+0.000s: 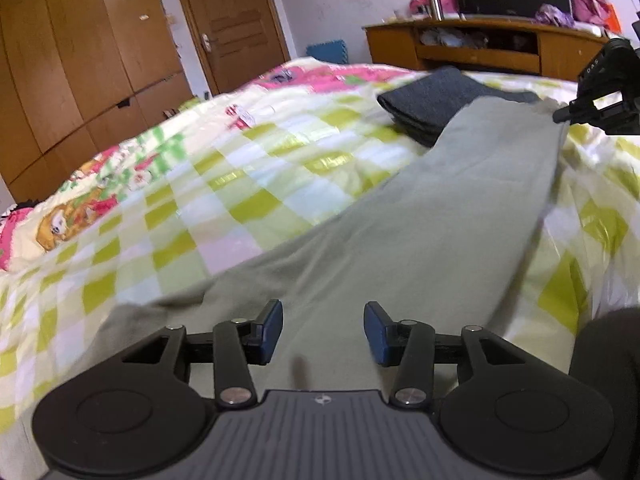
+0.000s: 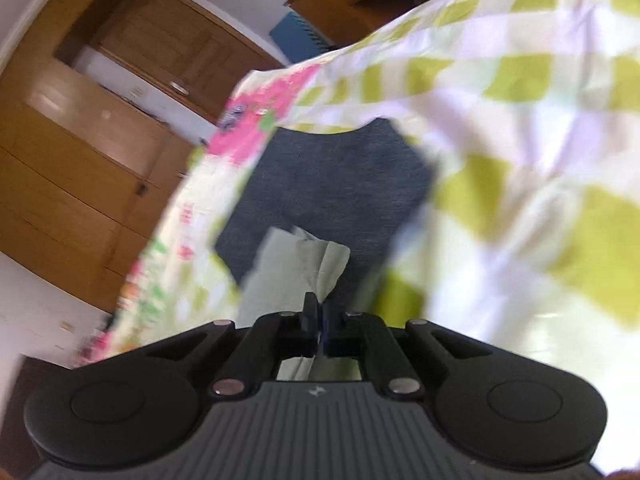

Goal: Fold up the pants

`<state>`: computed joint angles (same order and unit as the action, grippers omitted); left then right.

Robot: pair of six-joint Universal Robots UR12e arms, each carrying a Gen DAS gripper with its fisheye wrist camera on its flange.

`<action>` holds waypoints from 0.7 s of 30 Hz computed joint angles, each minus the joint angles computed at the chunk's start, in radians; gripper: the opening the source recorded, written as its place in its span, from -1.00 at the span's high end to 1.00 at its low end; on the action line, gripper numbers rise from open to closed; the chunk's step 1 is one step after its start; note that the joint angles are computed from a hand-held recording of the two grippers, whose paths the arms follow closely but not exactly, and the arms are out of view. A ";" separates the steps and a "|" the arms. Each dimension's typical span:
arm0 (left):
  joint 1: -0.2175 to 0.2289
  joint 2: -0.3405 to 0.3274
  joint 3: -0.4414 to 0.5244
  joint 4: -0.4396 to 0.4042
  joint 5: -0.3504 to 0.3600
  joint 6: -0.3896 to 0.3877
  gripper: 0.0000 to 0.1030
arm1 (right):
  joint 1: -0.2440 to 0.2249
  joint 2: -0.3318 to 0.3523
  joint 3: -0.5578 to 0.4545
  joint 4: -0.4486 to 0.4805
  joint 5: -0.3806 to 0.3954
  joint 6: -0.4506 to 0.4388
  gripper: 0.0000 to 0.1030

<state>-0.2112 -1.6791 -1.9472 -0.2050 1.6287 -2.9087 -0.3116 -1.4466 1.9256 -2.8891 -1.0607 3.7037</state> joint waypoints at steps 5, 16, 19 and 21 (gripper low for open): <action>0.002 0.015 -0.020 -0.002 0.013 0.020 -0.14 | 0.032 -0.027 0.000 0.071 -0.166 -0.091 0.79; 0.103 0.057 -0.082 0.078 0.113 0.015 -0.15 | 0.189 0.011 -0.141 0.218 0.174 -0.635 0.10; 0.136 0.045 -0.080 0.097 0.141 0.048 -0.16 | 0.290 0.098 -0.263 0.443 0.218 -0.866 0.10; 0.160 0.035 -0.072 0.092 0.144 0.065 -0.16 | 0.354 0.159 -0.350 0.586 0.171 -1.033 0.10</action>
